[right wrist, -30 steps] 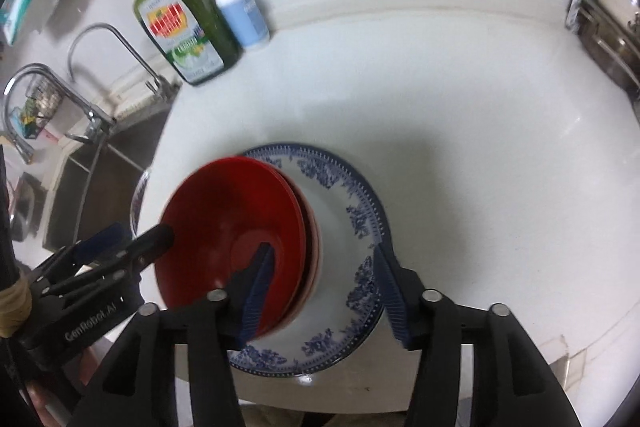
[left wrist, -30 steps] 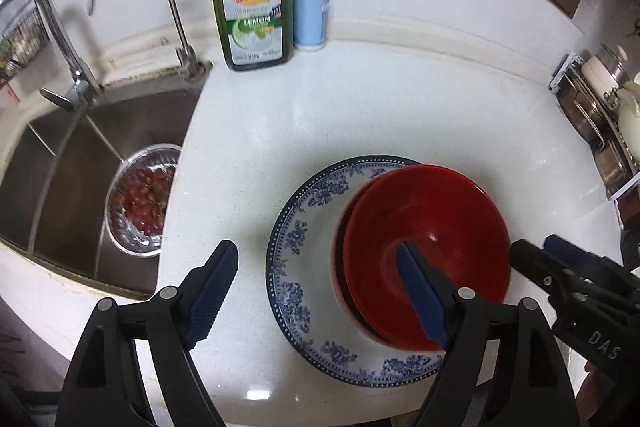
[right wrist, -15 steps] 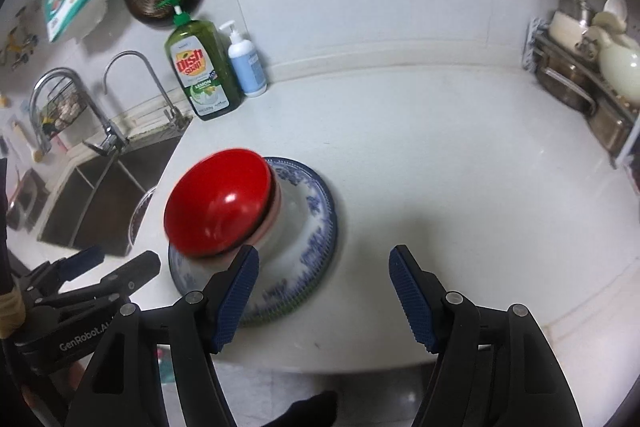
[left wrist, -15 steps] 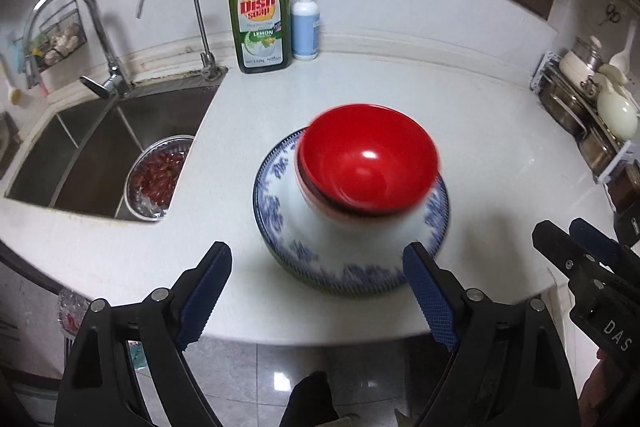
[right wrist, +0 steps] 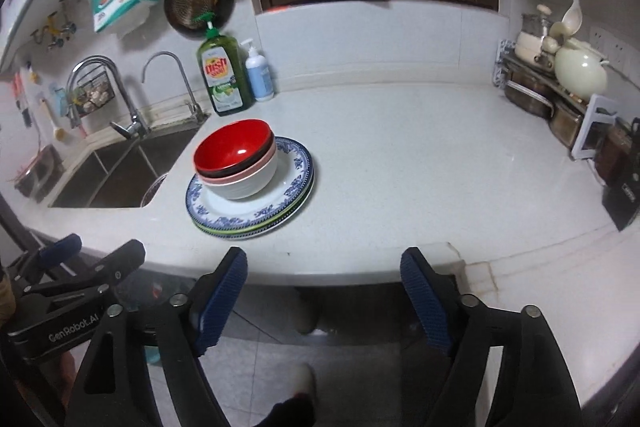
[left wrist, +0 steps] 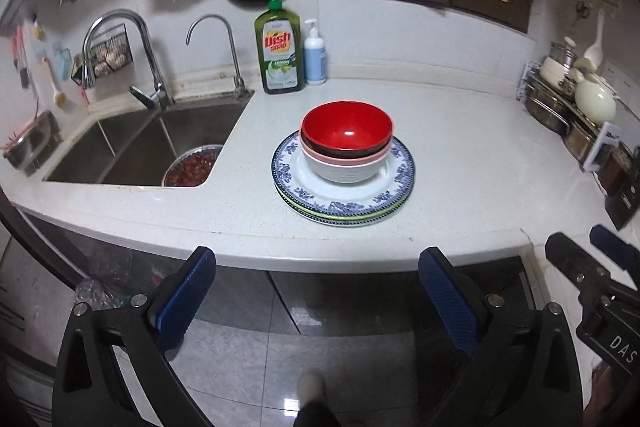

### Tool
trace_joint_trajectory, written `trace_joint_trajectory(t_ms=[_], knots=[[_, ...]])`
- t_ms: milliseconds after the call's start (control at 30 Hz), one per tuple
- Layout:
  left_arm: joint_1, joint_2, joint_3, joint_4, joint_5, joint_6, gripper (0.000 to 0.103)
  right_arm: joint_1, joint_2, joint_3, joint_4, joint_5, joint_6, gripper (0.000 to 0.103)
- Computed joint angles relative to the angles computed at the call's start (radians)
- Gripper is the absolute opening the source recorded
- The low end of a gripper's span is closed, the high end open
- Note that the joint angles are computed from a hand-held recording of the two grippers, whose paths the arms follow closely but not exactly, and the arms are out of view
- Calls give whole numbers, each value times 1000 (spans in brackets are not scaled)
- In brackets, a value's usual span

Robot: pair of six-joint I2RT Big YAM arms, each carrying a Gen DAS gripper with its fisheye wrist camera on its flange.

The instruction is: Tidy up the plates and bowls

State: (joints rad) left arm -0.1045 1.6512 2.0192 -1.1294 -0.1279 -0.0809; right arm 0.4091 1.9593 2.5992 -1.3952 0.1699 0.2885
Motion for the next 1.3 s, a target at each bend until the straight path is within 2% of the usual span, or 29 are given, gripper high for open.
trace_joint_trajectory(t_ms=[133, 300, 467, 600, 833, 1300], knots=[[-6, -71, -85, 57, -13, 21, 103, 14, -131, -204, 125, 33, -5, 83], [-5, -139, -160, 121, -26, 20, 103, 31, -195, -289, 168, 55, -7, 83], [1, -171, -188, 132, -16, 46, 103, 52, -266, -385, 231, 88, -1, 83], [6, -189, -199, 129, 4, 50, 103, 66, -294, -413, 252, 120, 2, 83], [7, -231, -247, 169, -21, 57, 103, 87, -321, -434, 265, 155, 6, 83], [1, -274, -285, 184, -24, 53, 103, 114, -355, -468, 275, 179, 4, 83]])
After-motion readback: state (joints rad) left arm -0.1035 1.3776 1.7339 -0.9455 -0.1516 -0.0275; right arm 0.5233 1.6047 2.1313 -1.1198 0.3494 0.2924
